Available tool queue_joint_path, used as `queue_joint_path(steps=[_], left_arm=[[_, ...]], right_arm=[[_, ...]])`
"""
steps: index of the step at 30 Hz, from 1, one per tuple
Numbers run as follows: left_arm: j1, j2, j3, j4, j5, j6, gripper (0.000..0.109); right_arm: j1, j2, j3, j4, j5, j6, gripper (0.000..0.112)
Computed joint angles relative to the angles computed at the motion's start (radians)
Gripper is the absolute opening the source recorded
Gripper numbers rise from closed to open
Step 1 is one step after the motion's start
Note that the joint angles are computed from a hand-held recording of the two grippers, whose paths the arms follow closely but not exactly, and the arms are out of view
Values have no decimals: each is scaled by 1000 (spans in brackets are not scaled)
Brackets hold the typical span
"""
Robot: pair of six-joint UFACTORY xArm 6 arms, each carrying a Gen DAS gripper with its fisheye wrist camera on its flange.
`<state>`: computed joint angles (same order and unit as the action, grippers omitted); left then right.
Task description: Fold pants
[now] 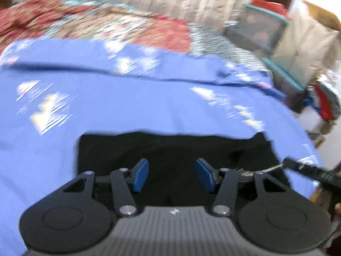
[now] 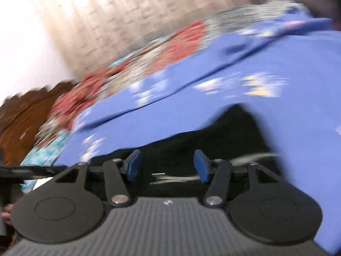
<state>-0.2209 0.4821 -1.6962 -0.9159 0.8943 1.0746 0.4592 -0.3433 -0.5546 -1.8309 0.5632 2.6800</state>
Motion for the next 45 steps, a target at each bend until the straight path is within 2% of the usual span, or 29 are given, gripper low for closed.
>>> queue_joint_path(steps=[2,5,6,8,11,13,15,16,17,18,20,23,26,28,29,30,32,34,36,37,38,41,43,44,45], left_arm=[[-38,17,-43,-4,41,4,50],[-101,22,-55,-19,79,38,48],[-116,24,-59,-19,93,38,45],[-156,21,-53,-17,117,26,39],[-212,48,-93,32,137,-35,38],[-244,46,-97,76,132,-62,39],[-280,46,-107,125,125,-71,45],[-296,38,-101,144,119,-66,47],[-312,38,-105,158,116,-59,53],[-326,33,-100,170,109,-51,66],[-358,7,-66,207,70,-31,84],[-400,-23,-15,275,3,-12,87],[-429,-20,-2,412,-34,-71,88],[-432,3,-22,474,-23,-120,69],[-426,16,-32,503,-19,-143,43],[-418,25,-42,510,-14,-149,30],[-387,47,-84,473,27,-154,21],[-347,78,-146,423,83,-179,20],[-309,102,-195,370,133,-192,20],[-292,116,-222,350,156,-201,20],[-273,124,-240,327,176,-211,20],[-226,159,-304,282,239,-244,19],[-199,184,-348,258,280,-264,19],[-186,190,-357,243,293,-272,19],[-173,193,-363,227,301,-275,19]], right_arm=[[10,-57,83,67,72,29,59],[5,-95,154,102,110,121,64],[9,-96,166,109,118,148,66],[-1,-93,185,80,98,224,66],[-22,-53,173,21,42,288,67],[-46,11,122,-2,-24,286,52],[-5,53,85,107,30,142,23],[20,53,75,125,55,105,19],[45,50,65,111,78,109,18],[67,45,57,99,102,101,18],[116,50,32,98,152,29,17],[160,97,-29,107,205,-92,17],[211,118,-52,115,241,-179,17],[229,160,-99,118,250,-257,17],[237,175,-116,118,255,-283,17],[242,187,-128,116,257,-301,17],[251,198,-133,134,259,-317,19],[250,179,-112,124,245,-278,25],[253,155,-84,112,240,-228,67],[256,151,-80,122,240,-224,74],[259,147,-73,121,239,-212,76],[251,157,-72,123,198,-212,76],[235,172,-84,115,162,-208,51],[217,180,-97,105,129,-221,24],[217,185,-110,110,121,-248,18]])
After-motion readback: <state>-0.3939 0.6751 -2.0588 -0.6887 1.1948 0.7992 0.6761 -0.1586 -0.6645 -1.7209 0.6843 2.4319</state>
